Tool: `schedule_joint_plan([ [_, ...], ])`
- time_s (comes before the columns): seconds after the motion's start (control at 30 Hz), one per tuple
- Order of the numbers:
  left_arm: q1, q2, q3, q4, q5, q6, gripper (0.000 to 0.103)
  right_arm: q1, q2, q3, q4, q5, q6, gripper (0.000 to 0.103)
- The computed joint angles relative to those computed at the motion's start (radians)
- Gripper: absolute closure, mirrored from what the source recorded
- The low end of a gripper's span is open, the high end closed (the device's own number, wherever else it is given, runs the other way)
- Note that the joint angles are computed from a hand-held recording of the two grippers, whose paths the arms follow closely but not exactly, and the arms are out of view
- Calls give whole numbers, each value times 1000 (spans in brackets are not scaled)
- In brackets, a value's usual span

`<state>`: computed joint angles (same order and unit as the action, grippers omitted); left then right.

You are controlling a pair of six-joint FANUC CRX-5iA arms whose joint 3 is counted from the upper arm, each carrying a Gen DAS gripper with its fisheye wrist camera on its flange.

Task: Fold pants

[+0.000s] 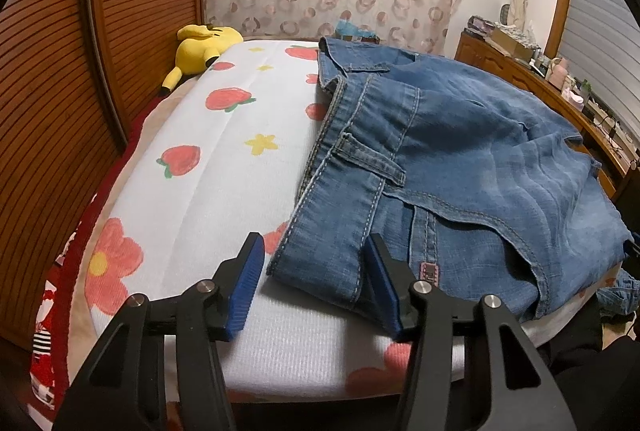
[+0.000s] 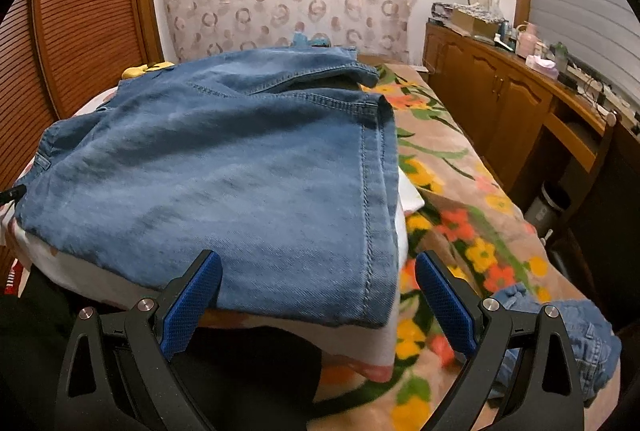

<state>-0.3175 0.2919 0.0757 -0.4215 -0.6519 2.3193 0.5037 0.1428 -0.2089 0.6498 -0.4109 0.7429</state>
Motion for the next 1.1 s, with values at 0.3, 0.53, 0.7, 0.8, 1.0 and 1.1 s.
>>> schedule_joint_plan([
  [0.3, 5, -5, -6, 26, 15, -33, 59, -2, 4, 117, -251, -107, 222, 10],
  [0.53, 16, -16, -32, 61, 52, -56, 63, -21, 34, 209, -381, -181, 349, 27],
  [0.7, 15, -21, -35, 66, 58, -59, 64, -31, 48, 250, -432, -218, 404, 45],
  [0.8, 15, -16, -28, 73, 46, -65, 64, -32, 44, 248, -419, -216, 396, 60],
  [1.0, 6, -8, -14, 53, 31, -54, 64, -31, 26, 224, -389, -185, 394, 84],
  [1.1, 4, -8, -12, 46, 31, -55, 66, -27, 14, 203, -381, -154, 393, 88],
])
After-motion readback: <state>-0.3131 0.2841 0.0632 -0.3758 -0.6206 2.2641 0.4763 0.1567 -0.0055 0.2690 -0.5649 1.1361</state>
